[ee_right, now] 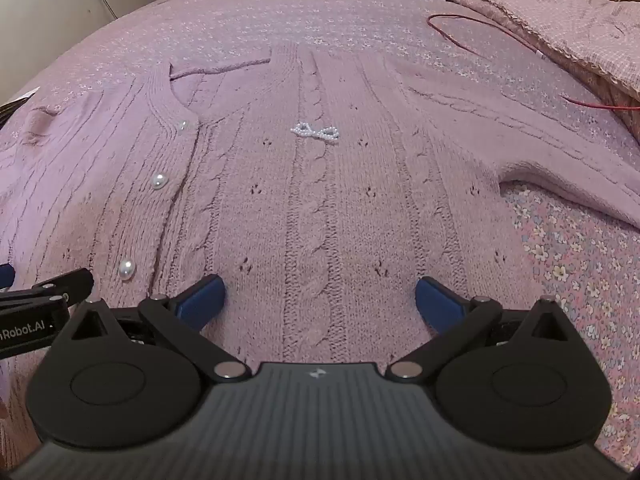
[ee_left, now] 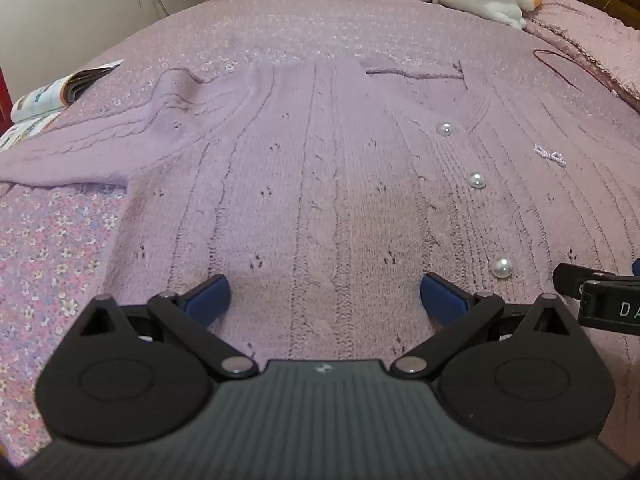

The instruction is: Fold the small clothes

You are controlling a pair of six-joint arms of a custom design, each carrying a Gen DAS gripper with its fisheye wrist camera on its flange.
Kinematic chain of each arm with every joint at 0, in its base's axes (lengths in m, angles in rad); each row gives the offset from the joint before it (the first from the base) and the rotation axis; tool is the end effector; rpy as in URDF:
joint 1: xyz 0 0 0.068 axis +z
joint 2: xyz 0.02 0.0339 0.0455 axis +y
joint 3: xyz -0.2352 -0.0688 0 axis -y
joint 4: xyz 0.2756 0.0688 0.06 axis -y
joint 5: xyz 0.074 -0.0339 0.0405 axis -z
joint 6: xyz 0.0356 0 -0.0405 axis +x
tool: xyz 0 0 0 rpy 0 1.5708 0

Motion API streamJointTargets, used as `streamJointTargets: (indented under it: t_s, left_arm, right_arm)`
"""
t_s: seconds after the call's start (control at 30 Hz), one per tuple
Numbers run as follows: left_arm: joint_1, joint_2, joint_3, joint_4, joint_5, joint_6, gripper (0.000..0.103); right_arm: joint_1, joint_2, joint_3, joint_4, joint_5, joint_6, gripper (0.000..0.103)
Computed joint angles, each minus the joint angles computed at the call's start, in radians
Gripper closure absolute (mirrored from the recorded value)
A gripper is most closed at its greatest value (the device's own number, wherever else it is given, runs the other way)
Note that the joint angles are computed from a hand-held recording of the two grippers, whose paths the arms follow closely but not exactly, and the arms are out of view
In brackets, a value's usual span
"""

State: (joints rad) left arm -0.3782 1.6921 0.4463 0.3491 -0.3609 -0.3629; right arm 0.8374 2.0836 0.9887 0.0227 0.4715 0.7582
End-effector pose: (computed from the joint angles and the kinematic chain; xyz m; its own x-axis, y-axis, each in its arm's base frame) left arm 0.2465 -0.0844 0.0211 -0.7287 -0.0678 -0.6815 -0.1263 0.9913 0.0363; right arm 0.2567 0.2607 0.0081 -0.7820 0.0473 -0.6215 0.0293 0.9988 0.0392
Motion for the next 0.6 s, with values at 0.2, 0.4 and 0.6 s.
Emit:
streamJointTargets:
  t_s: [0.2,0.4,0.6]
  left_arm:
    - [0.017,0.020,0.011,0.002,0.015,0.013,0.000]
    - [0.012,0.005,0.027,-0.042,0.011,0.008,0.000]
    - [0.011,-0.005,0.033,-0.065,0.014,0.004,0.000]
  right_arm:
    - [-0.002,0.005,0.012,-0.008,0.002,-0.003,0.000]
    - [0.000,-0.003,0.003,-0.004,0.002,0.000,0.000]
    - [0.000,0.000,0.010,-0.011,0.003,-0.002,0.000]
